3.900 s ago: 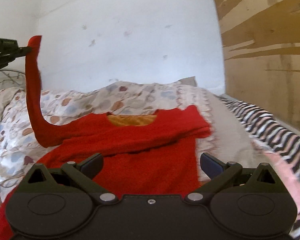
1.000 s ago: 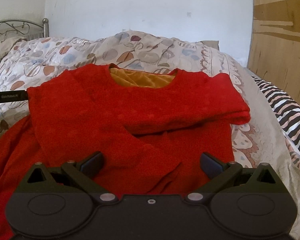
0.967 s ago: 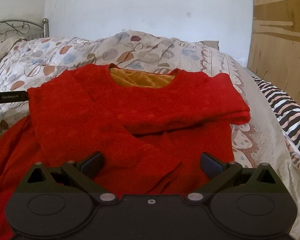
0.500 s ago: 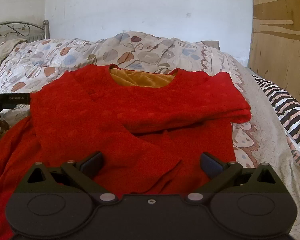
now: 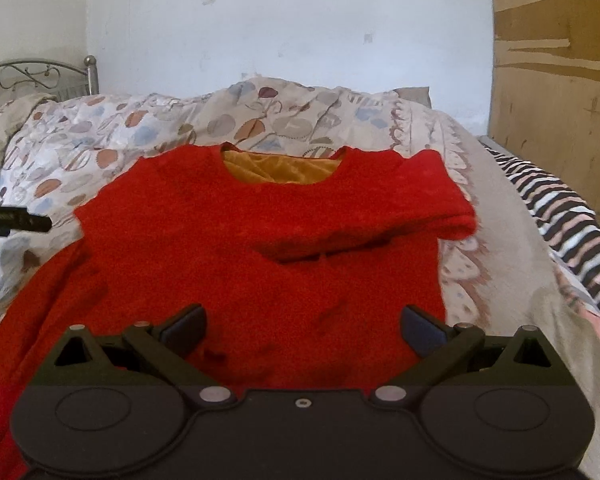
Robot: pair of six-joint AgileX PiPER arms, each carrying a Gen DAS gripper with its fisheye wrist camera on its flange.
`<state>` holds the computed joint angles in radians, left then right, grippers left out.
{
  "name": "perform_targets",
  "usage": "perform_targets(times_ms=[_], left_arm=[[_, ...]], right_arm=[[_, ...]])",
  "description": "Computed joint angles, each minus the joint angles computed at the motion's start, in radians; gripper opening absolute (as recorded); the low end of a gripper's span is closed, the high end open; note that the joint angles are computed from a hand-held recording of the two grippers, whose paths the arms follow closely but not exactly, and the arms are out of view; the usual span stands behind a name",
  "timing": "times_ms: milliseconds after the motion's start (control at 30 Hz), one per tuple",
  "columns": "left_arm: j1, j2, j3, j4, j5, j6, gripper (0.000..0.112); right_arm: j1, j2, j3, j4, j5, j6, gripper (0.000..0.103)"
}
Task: Fold small clothes
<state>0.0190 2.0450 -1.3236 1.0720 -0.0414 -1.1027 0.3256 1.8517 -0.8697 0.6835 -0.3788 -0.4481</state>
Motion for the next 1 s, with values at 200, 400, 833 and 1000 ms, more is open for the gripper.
perform_targets(times_ms=[200, 400, 833, 1000], left_arm=[[0.058, -0.206, 0.275, -0.125, -0.161, 0.221, 0.103], [0.113, -0.271, 0.481, -0.19, -0.347, 0.333, 0.103], [0.142, -0.171, 0.418, 0.409, -0.438, -0.224, 0.076], [0.165, -0.145, 0.362, 0.597, -0.492, -0.41, 0.024]], right_arm=[[0.064, -0.143, 0.23, 0.048, -0.1, -0.005, 0.103], [0.124, -0.224, 0.386, 0.055, -0.22, 0.053, 0.103], [0.181, -0.226, 0.484, -0.024, -0.302, 0.347, 0.056], [0.12, -0.264, 0.481, -0.091, -0.235, 0.419, 0.019]])
